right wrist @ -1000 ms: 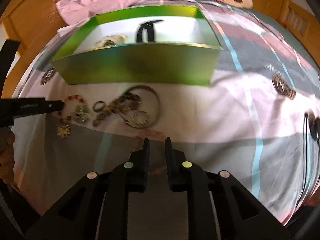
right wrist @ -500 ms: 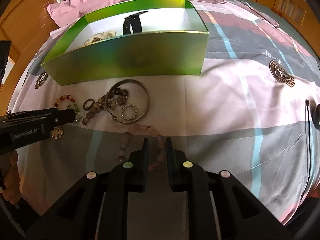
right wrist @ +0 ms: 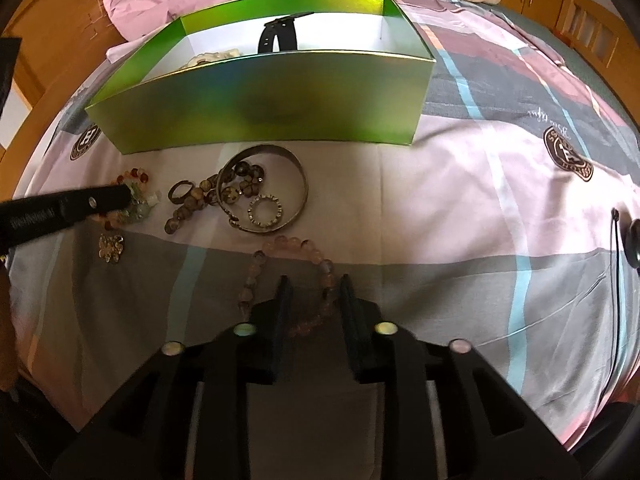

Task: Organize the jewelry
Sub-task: 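Grasp the pink bead bracelet with the right tool while the left tool grasps a small silver charm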

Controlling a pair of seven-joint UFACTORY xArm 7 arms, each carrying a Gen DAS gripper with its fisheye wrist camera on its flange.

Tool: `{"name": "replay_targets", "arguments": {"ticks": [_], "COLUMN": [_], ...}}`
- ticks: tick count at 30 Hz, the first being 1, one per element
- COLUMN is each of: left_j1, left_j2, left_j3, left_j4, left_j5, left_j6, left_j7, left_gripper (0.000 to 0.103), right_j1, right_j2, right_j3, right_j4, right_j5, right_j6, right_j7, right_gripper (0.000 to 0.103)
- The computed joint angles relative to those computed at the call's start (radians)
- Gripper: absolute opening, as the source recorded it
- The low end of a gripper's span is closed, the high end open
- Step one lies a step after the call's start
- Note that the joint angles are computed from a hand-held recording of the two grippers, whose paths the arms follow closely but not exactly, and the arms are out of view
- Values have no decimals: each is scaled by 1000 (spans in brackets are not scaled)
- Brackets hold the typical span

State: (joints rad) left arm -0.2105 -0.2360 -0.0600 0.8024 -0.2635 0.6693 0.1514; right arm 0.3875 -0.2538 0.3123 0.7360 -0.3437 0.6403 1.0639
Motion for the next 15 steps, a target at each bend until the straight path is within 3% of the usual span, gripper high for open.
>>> {"name": "replay_targets", "arguments": {"ticks": [15], "left_j1": [24], "left_j2": [-54], "left_j3": [80], "left_j4": [29], "left_j5": [-156], "left_j6": [48], "left_j7": [103], "left_gripper": [7], "right_j1": [-30], "right_j2": [-83], "right_j3": [15], "right_j4": [0], "right_j5": [-33], "right_j6": [3], "right_j7": [17], "right_gripper": [8]}}
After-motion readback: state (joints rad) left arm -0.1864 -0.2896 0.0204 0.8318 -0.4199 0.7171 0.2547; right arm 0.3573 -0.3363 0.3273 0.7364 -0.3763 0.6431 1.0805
